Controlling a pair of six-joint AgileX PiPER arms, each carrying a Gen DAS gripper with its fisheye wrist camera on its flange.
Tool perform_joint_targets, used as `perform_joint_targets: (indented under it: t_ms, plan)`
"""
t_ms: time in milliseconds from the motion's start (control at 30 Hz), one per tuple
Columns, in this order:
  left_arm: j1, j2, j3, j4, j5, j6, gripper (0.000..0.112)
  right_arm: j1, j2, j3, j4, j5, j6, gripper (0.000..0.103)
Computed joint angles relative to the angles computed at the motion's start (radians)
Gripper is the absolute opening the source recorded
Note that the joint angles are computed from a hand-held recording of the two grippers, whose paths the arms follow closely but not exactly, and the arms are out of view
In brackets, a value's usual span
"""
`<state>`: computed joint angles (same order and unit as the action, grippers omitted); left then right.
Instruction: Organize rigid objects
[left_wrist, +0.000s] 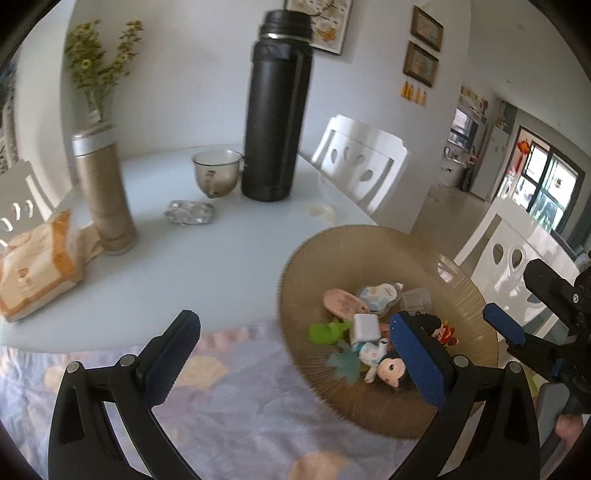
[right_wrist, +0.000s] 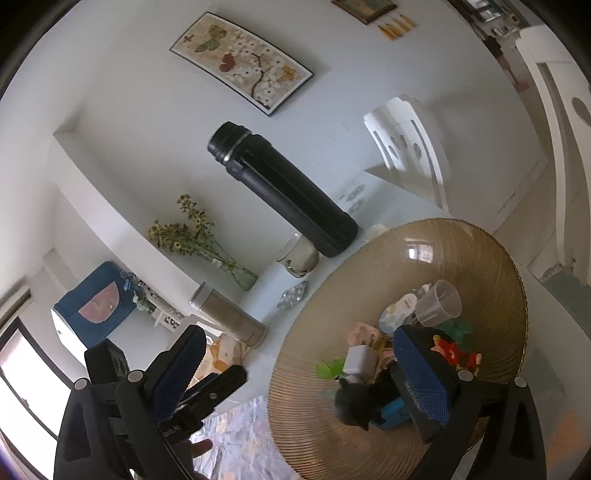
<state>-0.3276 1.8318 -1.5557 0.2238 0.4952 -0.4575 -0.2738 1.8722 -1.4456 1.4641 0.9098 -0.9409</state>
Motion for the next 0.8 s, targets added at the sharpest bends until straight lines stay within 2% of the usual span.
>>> perform_joint_targets:
  t_ms: [267, 433, 533, 600, 733, 800]
  plan:
    - [0.118, -0.262, 0.217, 0.004, 0.004, 0.007, 0.103, 0.039, -0.085, 0.036, -0.005, 0.012, -0.026, 0.101]
    - [0.208, -0.521, 0.438, -0.040, 0.036, 0.104, 0.103, 0.103, -0.195, 0.089, -0.044, 0.061, -0.037, 0.103]
    - [0.274, -0.677, 0.572, -0.057, 0.072, 0.161, 0.103, 0.171, -0.301, 0.184, -0.094, 0.023, -0.072, 0.103]
    - [0.335, -0.763, 0.648, -0.111, 0.100, 0.229, 0.103, 0.242, -0.377, 0.246, -0.185, -0.022, -0.047, 0.103]
    - [0.408, -0.904, 0.786, -0.189, 0.124, 0.329, 0.103, 0.452, -0.521, 0.342, -0.570, -0.179, 0.180, 0.103]
    - [0.408, -0.972, 0.857, -0.198, 0.139, 0.338, 0.103, 0.557, -0.584, 0.433, -0.770, -0.288, 0.295, 0.103]
